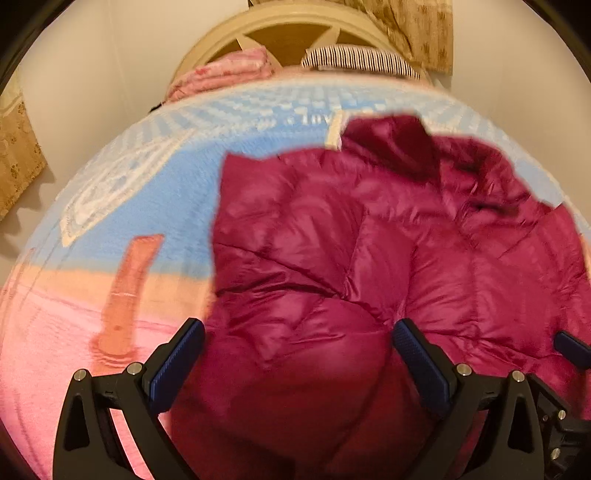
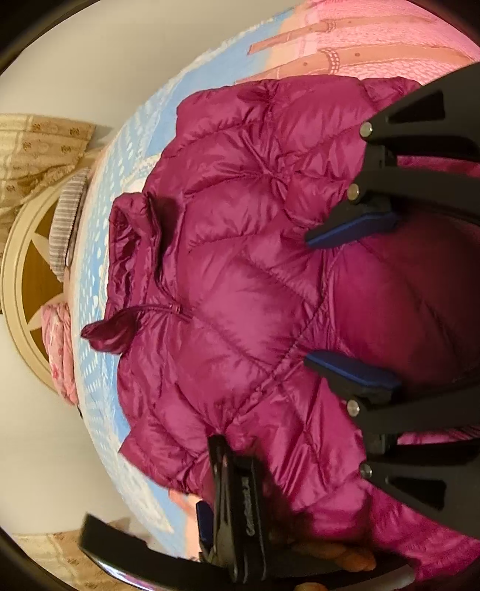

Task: Fold large clothes
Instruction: 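Grasp the jacket hem with both grippers and lift it toward the collar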

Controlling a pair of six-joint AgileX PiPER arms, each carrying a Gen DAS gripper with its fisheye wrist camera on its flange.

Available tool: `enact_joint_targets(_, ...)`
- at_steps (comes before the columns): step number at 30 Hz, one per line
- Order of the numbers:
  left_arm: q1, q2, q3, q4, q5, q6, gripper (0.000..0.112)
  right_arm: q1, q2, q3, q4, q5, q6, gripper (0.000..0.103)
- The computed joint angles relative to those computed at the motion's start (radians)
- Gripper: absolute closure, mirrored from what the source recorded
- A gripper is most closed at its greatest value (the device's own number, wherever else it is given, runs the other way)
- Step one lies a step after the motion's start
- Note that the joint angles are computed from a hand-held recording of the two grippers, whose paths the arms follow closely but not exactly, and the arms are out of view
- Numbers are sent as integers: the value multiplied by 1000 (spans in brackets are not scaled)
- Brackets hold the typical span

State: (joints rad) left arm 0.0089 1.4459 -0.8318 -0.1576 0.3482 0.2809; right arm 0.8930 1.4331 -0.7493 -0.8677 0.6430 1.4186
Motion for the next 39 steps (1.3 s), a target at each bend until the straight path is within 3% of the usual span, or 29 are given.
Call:
enact_joint_targets(2,36,-35,-25,-72,35,81,10,-19,-59,15,35,-29,-49,28)
enact_joint_targets(4,54,-31,-83,-93,79,105,10,-16,-106,15,9,3,-51,22)
enact_joint_targets(9,70,80,-329,-123,241,86,10,-217,-127,-68,178,-38,-353,21)
enact_joint_targets(11,45,134,-425,-87,262,33,10,-304,-109,-108,229,-62,-445,21)
enact_joint_targets(13,19,188,-510,-59,260,-16,10,-401,-78,-164,314,-93,-573,21)
enact_joint_targets(16,-10,325,-717,-56,357,-55,10,-528,14,-282,472,-129,-774,21)
enact_joint_targets(23,-104,656,-1177,49,541,-161,10,-629,241,-555,599,-74,-997,21)
enact_joint_targets(27,-157,791,-1332,147,583,-203,10,-666,357,-674,651,-36,-1094,21)
enact_joint_targets(29,-168,805,-1327,165,565,-205,12,-681,402,-717,675,-25,-1146,27)
enact_joint_targets(30,-168,813,-1332,152,569,-194,22,-686,416,-731,692,-14,-1172,35)
enact_joint_targets(31,-166,823,-1345,132,583,-176,44,-696,436,-749,719,-2,-1212,43)
enact_joint_targets(32,-159,832,-1357,102,604,-145,56,-700,447,-761,735,7,-1235,47)
enact_joint_targets(33,-157,849,-1385,83,639,-121,77,-705,452,-760,747,7,-1255,53)
enact_joint_targets(34,-154,851,-1388,76,643,-111,86,-707,450,-749,742,-1,-1264,60)
enact_joint_targets(36,-156,800,-1299,75,580,-99,89,-708,431,-719,732,-24,-1269,73)
enact_joint_targets(37,-154,778,-1264,65,558,-84,96,-709,424,-708,737,-30,-1277,80)
enact_joint_targets(39,-146,711,-1162,48,500,-58,99,-707,397,-670,716,-49,-1263,85)
